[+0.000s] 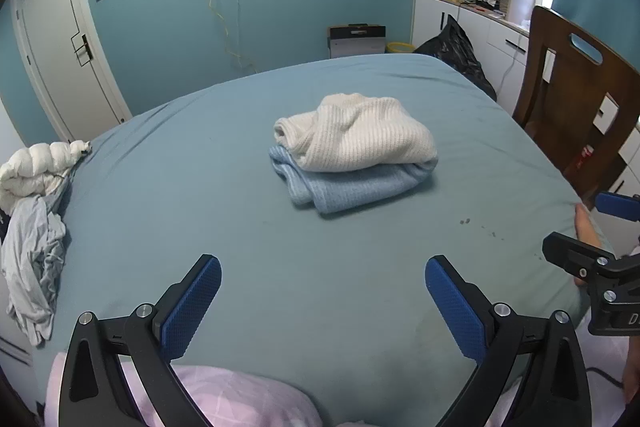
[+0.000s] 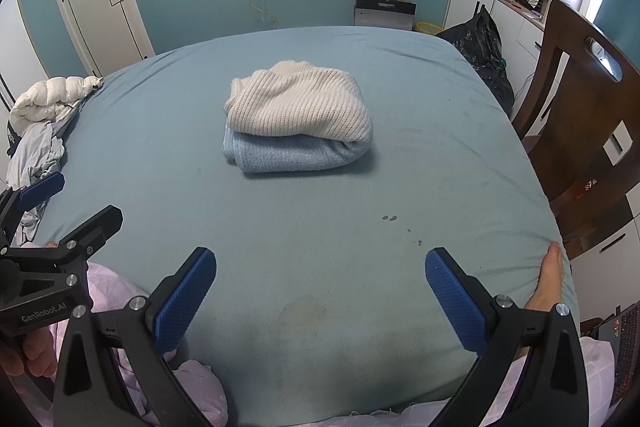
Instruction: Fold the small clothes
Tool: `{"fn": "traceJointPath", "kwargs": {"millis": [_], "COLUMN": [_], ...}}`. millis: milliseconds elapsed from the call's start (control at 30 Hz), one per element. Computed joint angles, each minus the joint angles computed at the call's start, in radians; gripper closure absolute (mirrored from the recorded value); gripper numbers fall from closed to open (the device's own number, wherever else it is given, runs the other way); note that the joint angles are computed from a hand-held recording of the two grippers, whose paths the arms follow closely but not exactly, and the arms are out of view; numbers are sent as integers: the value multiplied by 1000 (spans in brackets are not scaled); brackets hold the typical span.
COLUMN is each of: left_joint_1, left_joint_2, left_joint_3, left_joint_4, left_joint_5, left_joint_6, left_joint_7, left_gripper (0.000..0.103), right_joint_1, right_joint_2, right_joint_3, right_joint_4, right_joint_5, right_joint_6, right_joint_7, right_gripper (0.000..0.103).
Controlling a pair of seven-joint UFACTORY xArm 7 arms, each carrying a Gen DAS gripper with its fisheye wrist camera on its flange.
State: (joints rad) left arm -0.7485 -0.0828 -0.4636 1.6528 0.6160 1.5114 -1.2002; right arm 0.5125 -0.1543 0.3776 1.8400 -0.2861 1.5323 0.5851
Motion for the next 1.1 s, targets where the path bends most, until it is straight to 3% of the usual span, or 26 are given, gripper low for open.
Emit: {"fn": "traceJointPath", "kwargs": {"millis": [433,1100], "left_joint_1": [-7,62], "left_joint_2": [3,-58], "left_joint_3": [3,3], "left_joint_4": [-15,-84], "left_joint_5": [0,-101], "left_joint_6": [-20,-108], "left_joint_7": [-10,-30], "left_gripper": [0,0], "right_joint_1": [9,18], "right_joint_2": [11,21], "right_joint_3": [0,-6], "right_joint_4": [16,26], "right_joint_5": [-7,-10], "right_joint_6": [16,28], "right_joint_7": [-5,-10], "right_gripper": [1,1]}}
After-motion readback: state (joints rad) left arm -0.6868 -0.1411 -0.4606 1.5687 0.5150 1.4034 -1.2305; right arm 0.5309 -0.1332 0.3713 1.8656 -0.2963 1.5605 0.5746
